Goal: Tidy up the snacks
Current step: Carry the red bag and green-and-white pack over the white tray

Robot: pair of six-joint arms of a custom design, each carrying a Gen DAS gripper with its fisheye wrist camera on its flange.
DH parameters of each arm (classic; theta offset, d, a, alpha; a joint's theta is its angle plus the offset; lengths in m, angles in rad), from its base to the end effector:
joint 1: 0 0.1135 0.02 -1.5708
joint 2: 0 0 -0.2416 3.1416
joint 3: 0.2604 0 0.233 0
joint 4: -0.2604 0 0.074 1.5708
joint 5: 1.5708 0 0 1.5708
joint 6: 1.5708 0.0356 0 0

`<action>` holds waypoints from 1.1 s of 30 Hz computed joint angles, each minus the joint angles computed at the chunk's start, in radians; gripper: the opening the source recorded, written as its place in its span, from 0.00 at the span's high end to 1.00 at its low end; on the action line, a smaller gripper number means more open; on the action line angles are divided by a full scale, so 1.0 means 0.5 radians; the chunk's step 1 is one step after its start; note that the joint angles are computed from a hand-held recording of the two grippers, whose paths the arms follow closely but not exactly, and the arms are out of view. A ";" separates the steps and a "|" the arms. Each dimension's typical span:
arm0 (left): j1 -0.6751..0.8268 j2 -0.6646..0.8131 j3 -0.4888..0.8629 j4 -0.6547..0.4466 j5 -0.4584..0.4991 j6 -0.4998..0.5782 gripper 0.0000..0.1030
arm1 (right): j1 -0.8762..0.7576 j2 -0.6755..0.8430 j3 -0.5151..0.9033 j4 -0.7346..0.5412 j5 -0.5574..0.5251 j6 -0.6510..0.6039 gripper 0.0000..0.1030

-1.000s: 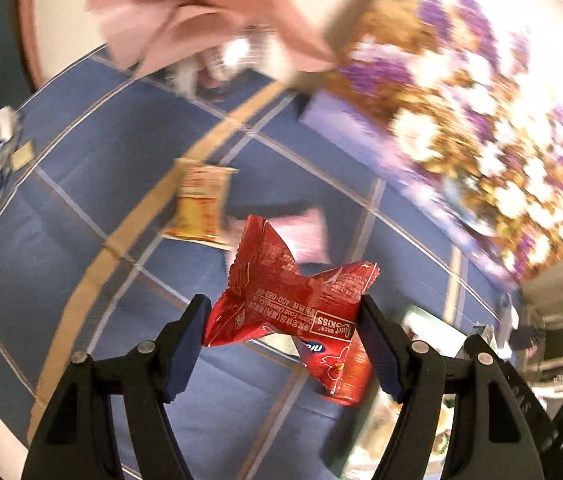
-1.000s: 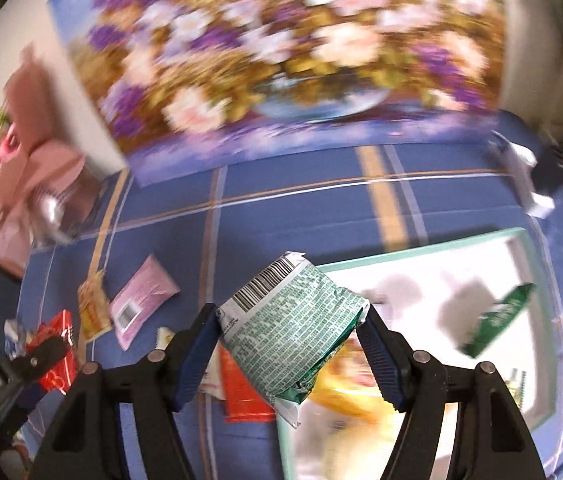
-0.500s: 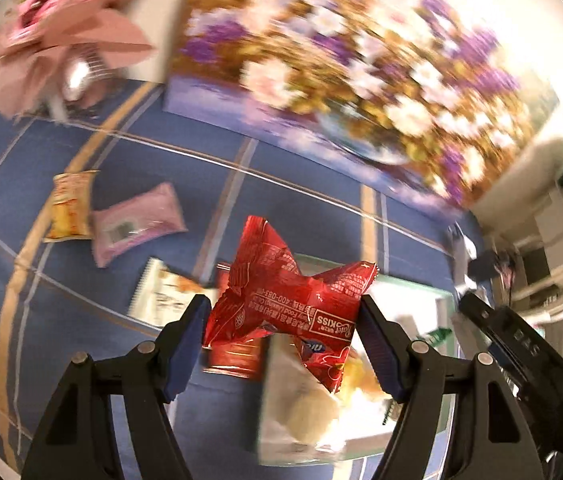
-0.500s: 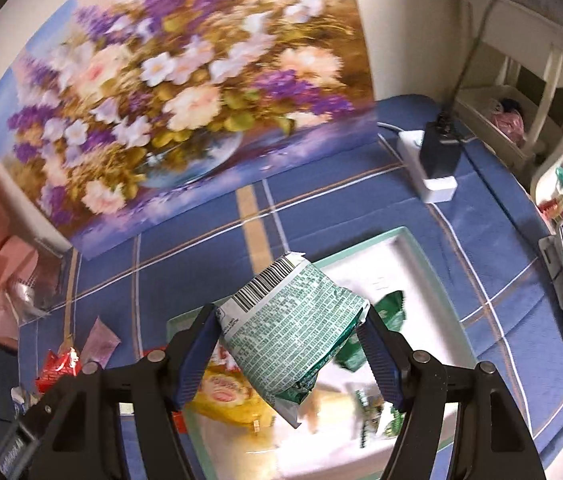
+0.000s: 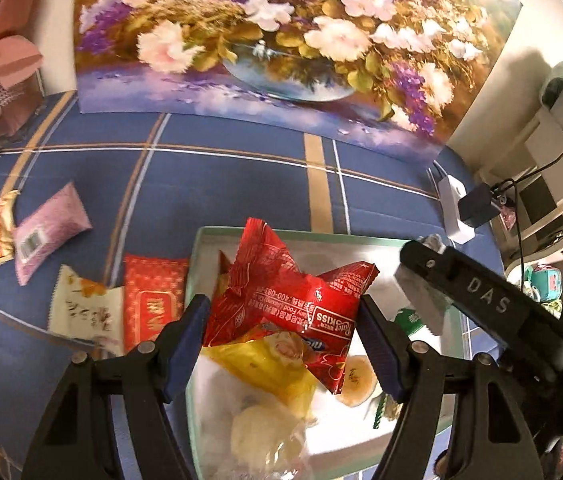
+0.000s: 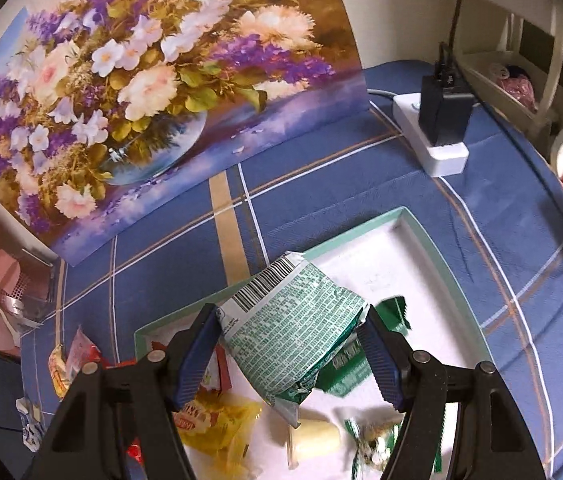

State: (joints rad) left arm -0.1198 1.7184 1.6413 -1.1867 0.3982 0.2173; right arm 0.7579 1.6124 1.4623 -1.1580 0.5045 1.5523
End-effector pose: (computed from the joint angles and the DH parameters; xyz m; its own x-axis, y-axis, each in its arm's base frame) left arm 0.3130 -0.0516 0.2931 -0.8753 0.3055 -0.3748 0.4252 0.8554 -0.2958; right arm 0.2217 0.1861 0.2790 -0.5235 0.7097 -0.4715 0.6918 0.6770 0.2510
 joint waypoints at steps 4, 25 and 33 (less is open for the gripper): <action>-0.059 0.026 -0.037 0.098 -0.014 -0.062 0.27 | -0.034 -0.017 -0.100 0.107 0.008 -0.064 0.29; -0.293 0.012 -0.226 0.287 -0.200 -0.099 0.27 | -0.155 -0.077 -0.178 -0.167 -0.296 -0.008 0.29; -0.329 0.015 -0.262 0.290 -0.255 -0.098 0.27 | -0.149 -0.177 -0.192 -0.206 -0.393 0.029 0.29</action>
